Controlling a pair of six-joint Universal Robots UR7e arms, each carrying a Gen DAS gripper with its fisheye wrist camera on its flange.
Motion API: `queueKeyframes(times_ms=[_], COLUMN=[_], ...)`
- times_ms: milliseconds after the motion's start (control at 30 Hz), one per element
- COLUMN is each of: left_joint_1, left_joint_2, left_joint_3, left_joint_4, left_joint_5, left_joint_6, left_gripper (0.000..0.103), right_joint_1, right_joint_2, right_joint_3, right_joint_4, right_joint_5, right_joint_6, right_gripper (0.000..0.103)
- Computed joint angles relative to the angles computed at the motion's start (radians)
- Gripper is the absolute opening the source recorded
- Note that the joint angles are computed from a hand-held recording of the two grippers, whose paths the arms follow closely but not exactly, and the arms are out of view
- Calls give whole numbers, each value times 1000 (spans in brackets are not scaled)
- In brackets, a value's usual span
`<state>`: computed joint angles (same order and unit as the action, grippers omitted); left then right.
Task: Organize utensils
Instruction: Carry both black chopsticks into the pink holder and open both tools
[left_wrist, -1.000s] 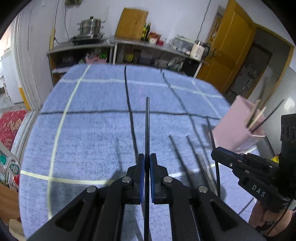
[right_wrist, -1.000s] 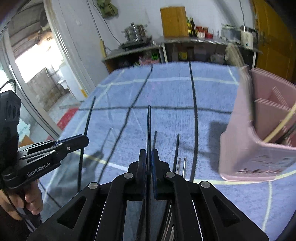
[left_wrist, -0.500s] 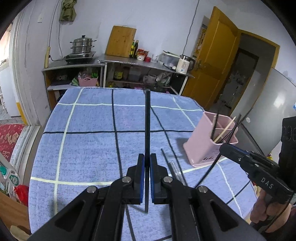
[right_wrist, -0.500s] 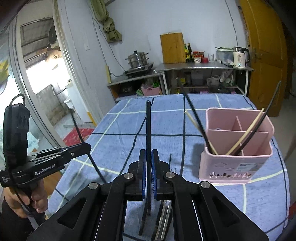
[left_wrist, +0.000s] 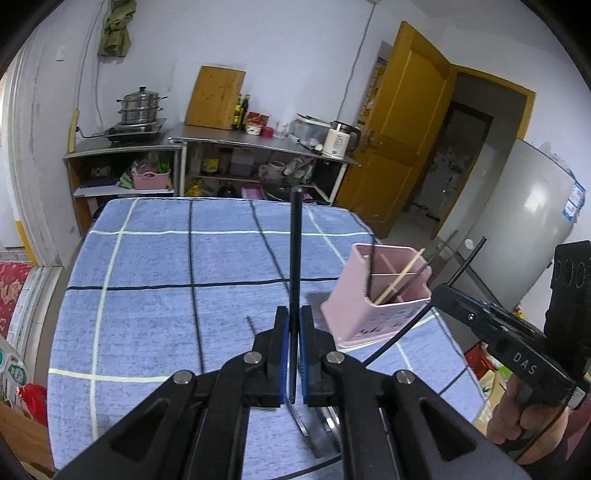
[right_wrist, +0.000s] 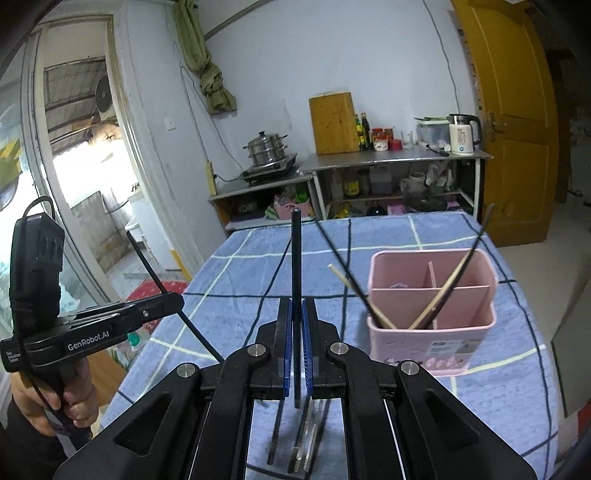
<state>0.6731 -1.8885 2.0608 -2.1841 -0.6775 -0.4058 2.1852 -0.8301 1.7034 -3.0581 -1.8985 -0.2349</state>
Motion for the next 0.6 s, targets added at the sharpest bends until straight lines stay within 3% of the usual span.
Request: queueKeyframes(times_ms=[333, 600], left_joint_1=[-2, -4], left_joint_2=[103, 207], left_joint_3=[-26, -96], left_joint_4=[-93, -169], left_joint_5=[-112, -153], left_joint_6=[43, 103], left_gripper=[6, 6], right_joint_1=[-29, -41], right_joint_2=[-67, -101], right_joint_3=[39, 20], right_joint_4=[-38, -68], right_joint_5=[-30, -51], right_joint_6=[8, -8], right_gripper=[5, 5])
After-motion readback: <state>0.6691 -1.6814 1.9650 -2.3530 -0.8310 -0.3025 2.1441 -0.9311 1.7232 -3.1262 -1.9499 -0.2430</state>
